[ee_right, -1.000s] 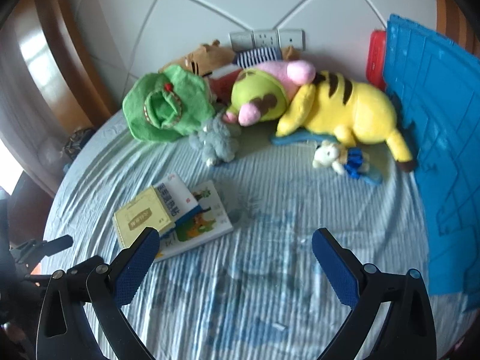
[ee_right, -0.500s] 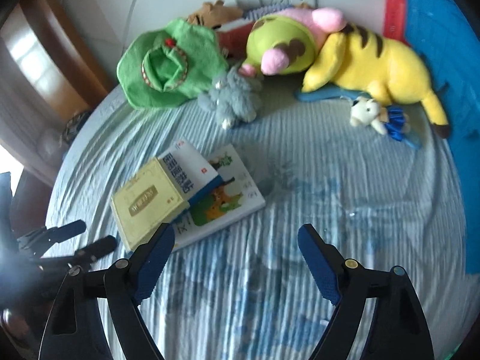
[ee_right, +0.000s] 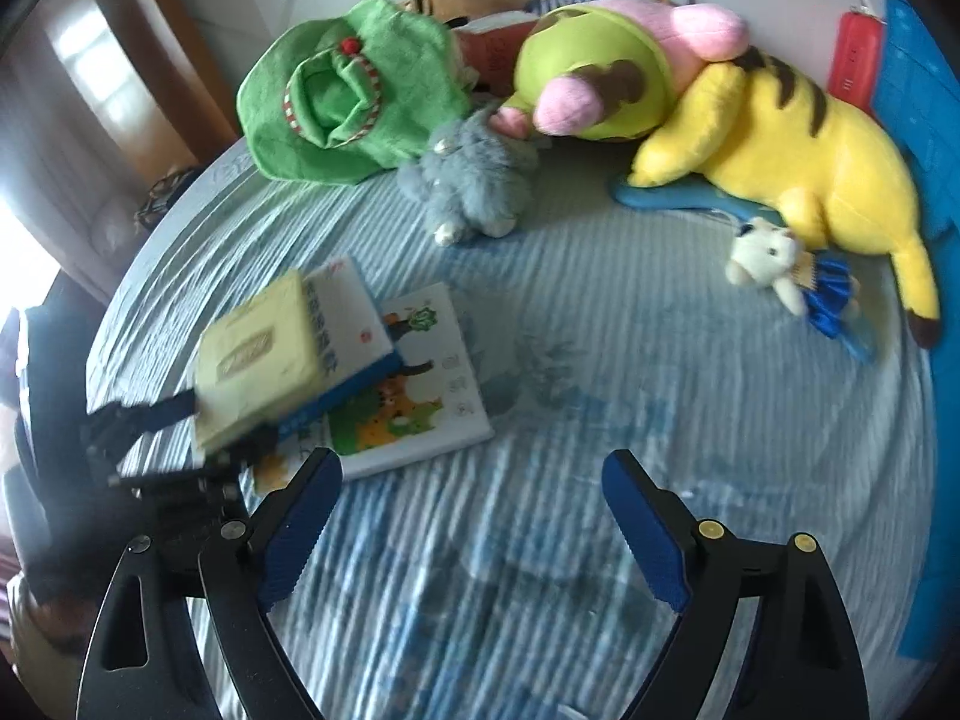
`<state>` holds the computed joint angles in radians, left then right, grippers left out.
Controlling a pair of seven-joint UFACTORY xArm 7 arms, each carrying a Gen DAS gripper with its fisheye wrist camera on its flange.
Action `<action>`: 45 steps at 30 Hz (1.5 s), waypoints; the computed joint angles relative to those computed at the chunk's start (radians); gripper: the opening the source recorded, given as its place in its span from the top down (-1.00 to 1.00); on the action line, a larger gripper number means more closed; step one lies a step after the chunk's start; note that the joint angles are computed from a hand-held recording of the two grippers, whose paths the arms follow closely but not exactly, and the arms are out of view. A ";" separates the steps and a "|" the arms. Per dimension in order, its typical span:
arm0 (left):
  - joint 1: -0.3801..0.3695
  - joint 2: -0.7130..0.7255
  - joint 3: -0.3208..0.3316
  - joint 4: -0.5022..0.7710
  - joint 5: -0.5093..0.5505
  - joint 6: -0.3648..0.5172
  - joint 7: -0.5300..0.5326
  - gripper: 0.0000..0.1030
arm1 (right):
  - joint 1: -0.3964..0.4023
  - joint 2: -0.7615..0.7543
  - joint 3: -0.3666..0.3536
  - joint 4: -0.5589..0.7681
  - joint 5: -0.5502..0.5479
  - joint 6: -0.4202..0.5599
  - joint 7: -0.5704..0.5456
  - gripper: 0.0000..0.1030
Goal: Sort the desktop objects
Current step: 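Lower both grippers toward the yellow book and blue fever-patch box, then grasp the blue fever-patch box with the right gripper while the left gripper grasps the yellow book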
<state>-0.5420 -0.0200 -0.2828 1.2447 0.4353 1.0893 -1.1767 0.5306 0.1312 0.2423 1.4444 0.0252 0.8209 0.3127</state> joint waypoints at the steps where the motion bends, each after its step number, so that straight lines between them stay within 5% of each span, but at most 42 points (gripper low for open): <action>1: 0.005 0.000 0.005 0.001 0.001 -0.001 0.014 0.13 | 0.003 0.016 0.003 0.016 0.004 0.001 0.000 -0.73; 2: 0.013 -0.009 0.013 -0.007 -0.006 -0.014 0.030 0.39 | 0.008 0.033 0.005 0.032 0.004 0.002 0.007 -0.74; 5: 0.047 -0.047 0.035 -0.042 -0.031 -0.060 0.078 0.66 | 0.029 0.080 0.006 0.079 -0.002 0.009 0.040 -0.70; 16: 0.211 -0.209 0.117 -0.212 -0.178 -0.191 0.463 0.66 | 0.167 0.261 -0.035 0.273 -0.094 -0.018 0.405 -0.67; 18: 0.227 -0.232 0.121 -0.228 -0.211 -0.203 0.540 0.56 | 0.183 0.290 -0.039 0.307 -0.102 -0.028 0.446 -0.66; 20: 0.244 -0.261 0.118 -0.256 -0.226 -0.218 0.590 -0.12 | 0.196 0.325 -0.039 0.348 -0.104 -0.034 0.469 -0.53; 22: 0.265 -0.280 0.110 -0.281 -0.224 -0.233 0.609 -0.39 | 0.205 0.360 -0.041 0.388 -0.100 -0.036 0.480 -0.49; 36: 0.317 -0.182 0.125 -0.287 -0.283 -0.305 0.656 -0.39 | 0.180 0.564 -0.026 0.620 0.005 -0.039 0.327 -0.39; 41: 0.298 -0.181 0.137 -0.306 -0.364 -0.320 0.701 -0.38 | 0.164 0.625 0.019 0.676 0.114 -0.056 0.252 -0.27; 45: 0.265 -0.216 0.160 -0.341 -0.526 -0.358 0.781 -0.38 | 0.151 0.593 0.051 0.645 0.190 -0.115 0.195 -0.06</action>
<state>-0.2772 -0.2359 -0.1226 0.9036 -0.0902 0.7309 -0.3962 0.6819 0.7243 0.2930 2.0896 0.2155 0.7057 0.5082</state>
